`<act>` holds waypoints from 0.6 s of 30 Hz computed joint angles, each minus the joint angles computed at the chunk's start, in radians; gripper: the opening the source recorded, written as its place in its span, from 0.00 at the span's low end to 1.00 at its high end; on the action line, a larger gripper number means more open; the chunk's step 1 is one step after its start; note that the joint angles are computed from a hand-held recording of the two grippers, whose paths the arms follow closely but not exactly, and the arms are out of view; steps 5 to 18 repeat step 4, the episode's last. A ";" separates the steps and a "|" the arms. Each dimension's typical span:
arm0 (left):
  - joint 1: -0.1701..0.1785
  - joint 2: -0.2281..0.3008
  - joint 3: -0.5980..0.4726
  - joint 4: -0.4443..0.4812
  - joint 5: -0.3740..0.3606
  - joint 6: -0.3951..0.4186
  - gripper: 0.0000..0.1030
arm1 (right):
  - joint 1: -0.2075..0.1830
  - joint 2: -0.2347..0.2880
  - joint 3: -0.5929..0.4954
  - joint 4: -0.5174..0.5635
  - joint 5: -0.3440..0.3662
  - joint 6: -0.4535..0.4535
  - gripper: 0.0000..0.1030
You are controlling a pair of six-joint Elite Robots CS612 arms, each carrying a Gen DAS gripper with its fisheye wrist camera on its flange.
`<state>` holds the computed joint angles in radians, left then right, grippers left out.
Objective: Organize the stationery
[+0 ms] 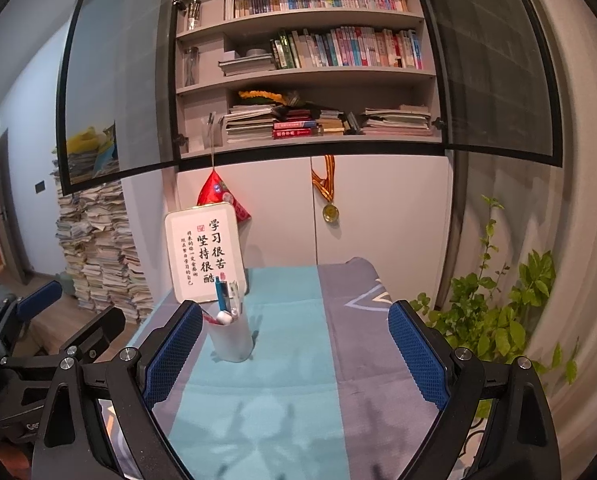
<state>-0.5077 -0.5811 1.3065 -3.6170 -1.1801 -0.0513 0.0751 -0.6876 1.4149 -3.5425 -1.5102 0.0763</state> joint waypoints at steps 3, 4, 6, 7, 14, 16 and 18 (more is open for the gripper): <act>0.000 0.000 0.000 0.001 0.001 -0.001 0.99 | 0.000 0.000 0.000 0.001 0.000 0.000 0.92; 0.000 0.000 0.000 0.001 0.001 -0.002 0.99 | 0.001 0.000 0.000 0.001 -0.002 0.001 0.92; 0.000 0.000 0.000 0.001 0.001 -0.002 0.99 | 0.001 0.000 0.000 0.001 -0.002 0.001 0.92; 0.000 0.000 0.000 0.001 0.001 -0.002 0.99 | 0.001 0.000 0.000 0.001 -0.002 0.001 0.92; 0.000 0.000 0.000 0.001 0.001 -0.002 0.99 | 0.001 0.000 0.000 0.001 -0.002 0.001 0.92; 0.000 0.000 0.000 0.001 0.001 -0.002 0.99 | 0.001 0.000 0.000 0.001 -0.002 0.001 0.92; 0.000 0.000 0.000 0.001 0.001 -0.002 0.99 | 0.001 0.000 0.000 0.001 -0.002 0.001 0.92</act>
